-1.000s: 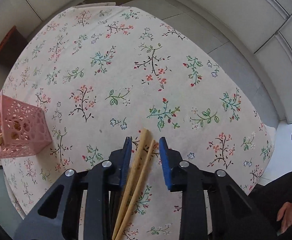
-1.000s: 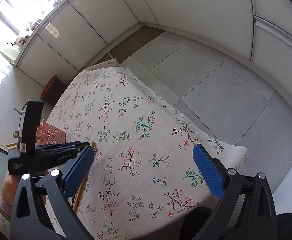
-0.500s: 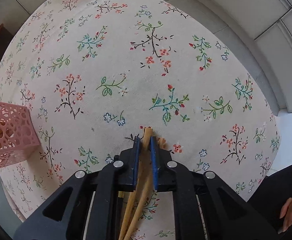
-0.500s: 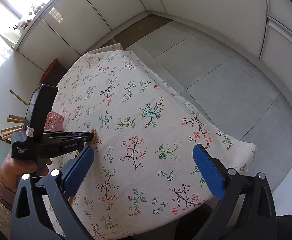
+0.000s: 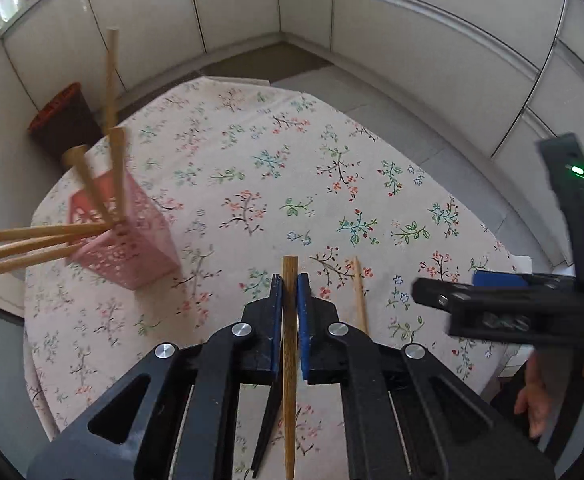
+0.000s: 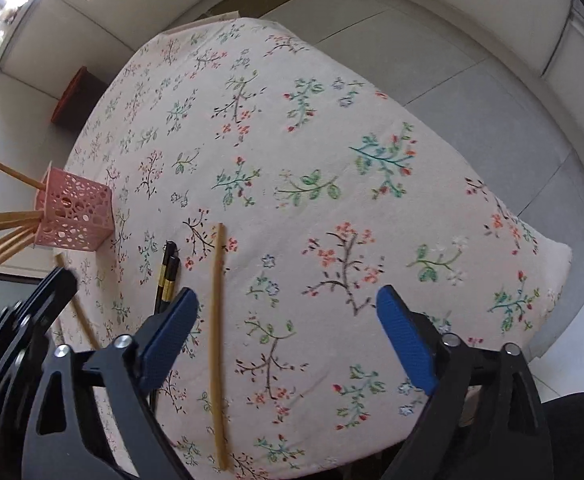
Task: Organize utensils
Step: 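Close the left tool on a wooden chopstick while the right tool grasps another, then lift the chopsticks upright and carry both tools over the pink holder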
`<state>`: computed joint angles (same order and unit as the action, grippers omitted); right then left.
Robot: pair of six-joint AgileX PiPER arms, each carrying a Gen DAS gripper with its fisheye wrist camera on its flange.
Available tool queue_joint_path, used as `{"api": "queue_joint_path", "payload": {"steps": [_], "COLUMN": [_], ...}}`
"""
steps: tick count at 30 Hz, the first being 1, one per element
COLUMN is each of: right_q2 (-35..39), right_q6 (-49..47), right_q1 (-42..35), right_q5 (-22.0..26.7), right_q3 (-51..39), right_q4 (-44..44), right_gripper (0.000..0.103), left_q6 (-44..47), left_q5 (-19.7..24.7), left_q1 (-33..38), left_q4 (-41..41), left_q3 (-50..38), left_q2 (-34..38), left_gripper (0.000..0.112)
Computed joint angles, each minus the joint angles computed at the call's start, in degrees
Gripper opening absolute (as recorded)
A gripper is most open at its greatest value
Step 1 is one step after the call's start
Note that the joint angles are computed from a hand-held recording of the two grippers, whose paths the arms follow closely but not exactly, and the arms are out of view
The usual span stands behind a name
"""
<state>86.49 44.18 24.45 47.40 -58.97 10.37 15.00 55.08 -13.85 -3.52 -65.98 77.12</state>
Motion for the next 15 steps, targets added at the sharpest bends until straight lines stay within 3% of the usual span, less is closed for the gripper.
{"api": "queue_joint_path", "payload": {"steps": [5, 8, 10, 11, 12, 13, 15], "right_q2": [14.78, 19.43, 21.47, 22.23, 22.70, 22.08, 19.71], "right_q6": [2.51, 7.78, 11.83, 13.17, 14.28, 14.32, 12.03], "right_q1": [4.36, 7.78, 9.22, 9.67, 9.93, 9.67, 7.73], "right_q5": [9.23, 12.47, 15.00, 16.27, 17.42, 16.29, 11.19], "right_q3": [-15.07, -21.37, -24.85, -26.24, -27.16, -26.30, -22.10], "right_q4": [-0.47, -4.98, -8.10, -9.56, -10.62, -10.34, -6.52], "right_gripper": [0.062, 0.060, 0.047, 0.029, 0.021, 0.005, 0.006], "left_q6": [7.26, 11.33, 13.46, 14.30, 14.79, 15.20, 15.79], "left_q5": [2.52, 3.99, 5.00, 5.49, 5.87, 6.31, 6.65], "left_q1": [8.66, 13.77, 16.56, 17.70, 18.46, 19.15, 19.86], "left_q4": [-6.62, -10.57, -12.95, -13.87, -14.51, -15.13, -16.10], "left_q3": [1.49, 1.37, 0.94, 0.58, 0.30, -0.09, 0.04], "left_q2": [-8.90, -11.29, -11.97, -12.21, -12.49, -12.85, -13.67], "left_gripper": [0.007, 0.007, 0.007, 0.007, 0.007, 0.006, 0.006]}}
